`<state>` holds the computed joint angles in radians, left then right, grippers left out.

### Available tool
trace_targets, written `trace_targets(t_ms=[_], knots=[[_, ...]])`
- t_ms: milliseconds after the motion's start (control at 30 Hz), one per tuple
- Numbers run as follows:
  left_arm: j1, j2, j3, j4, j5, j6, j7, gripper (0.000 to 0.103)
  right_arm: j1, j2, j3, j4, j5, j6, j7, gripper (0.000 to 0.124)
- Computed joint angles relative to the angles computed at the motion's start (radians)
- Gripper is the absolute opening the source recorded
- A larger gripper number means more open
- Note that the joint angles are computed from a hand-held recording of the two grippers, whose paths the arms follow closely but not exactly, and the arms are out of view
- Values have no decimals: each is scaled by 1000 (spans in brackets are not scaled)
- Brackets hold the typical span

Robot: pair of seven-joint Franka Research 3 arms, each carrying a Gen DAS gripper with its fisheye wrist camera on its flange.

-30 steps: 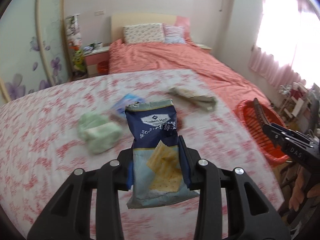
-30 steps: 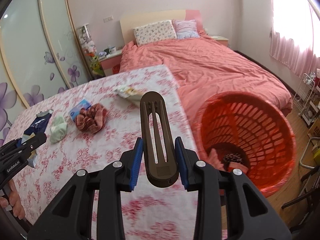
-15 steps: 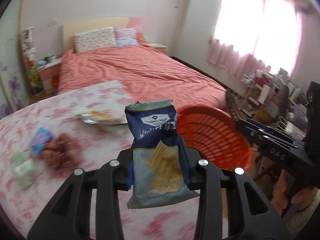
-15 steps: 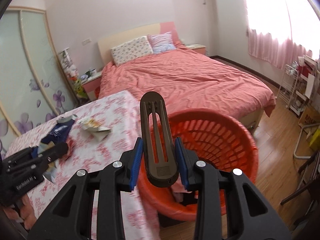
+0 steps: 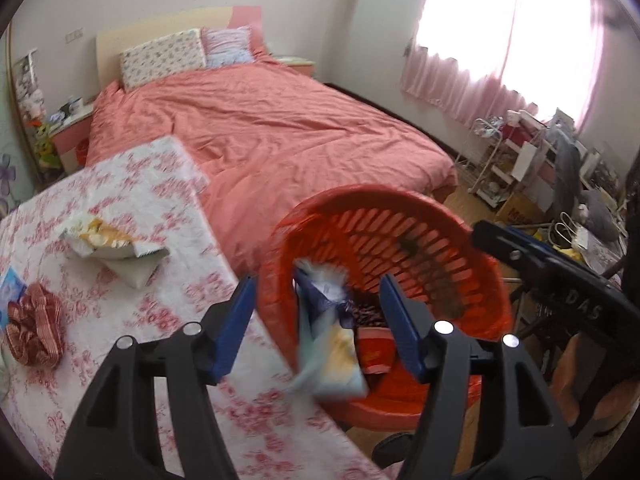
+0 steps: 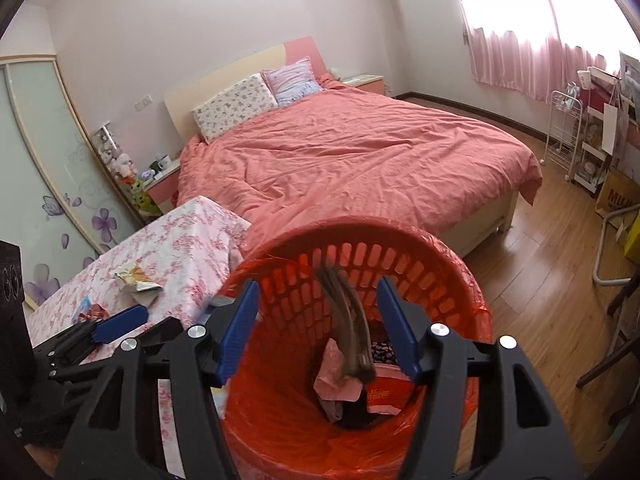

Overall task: Collect trash
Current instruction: 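Open both tools to drop the cracker bag and brown piece into the basket, then grasp the light green cloth with the left tool while the right tool grasps the brown plaid scrunchie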

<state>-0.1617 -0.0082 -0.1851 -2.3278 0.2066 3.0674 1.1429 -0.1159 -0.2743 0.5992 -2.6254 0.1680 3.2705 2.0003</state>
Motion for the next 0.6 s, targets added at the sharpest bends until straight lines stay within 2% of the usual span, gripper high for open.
trace_targets(t_ms=[67, 100, 133, 200, 300, 400, 500, 600], knots=[[18, -8, 9, -14, 92, -8, -82, 64, -39, -12, 40, -6, -5, -6, 12, 64], [32, -20, 13, -27, 150, -12, -132, 64, -87, -27, 97, -8, -11, -13, 32, 68], [44, -31, 14, -40, 193, -13, -169, 64, -106, -37, 118, -11, -20, -18, 42, 73], [68, -62, 19, -72, 238, -18, -206, 66, -189, -77, 215, -9, -60, -43, 93, 77], [116, -123, 10, -128, 311, -24, -267, 70, -260, -113, 296, 1, -102, -66, 138, 85], [195, -201, -11, -189, 409, -42, -350, 73, -278, -127, 332, 12, -146, -82, 177, 87], [245, -283, 6, -259, 426, -62, -362, 75, -286, -138, 363, 20, -183, -86, 223, 88], [326, -354, 9, -314, 453, -88, -389, 77, -293, -144, 398, 35, -223, -95, 265, 88]])
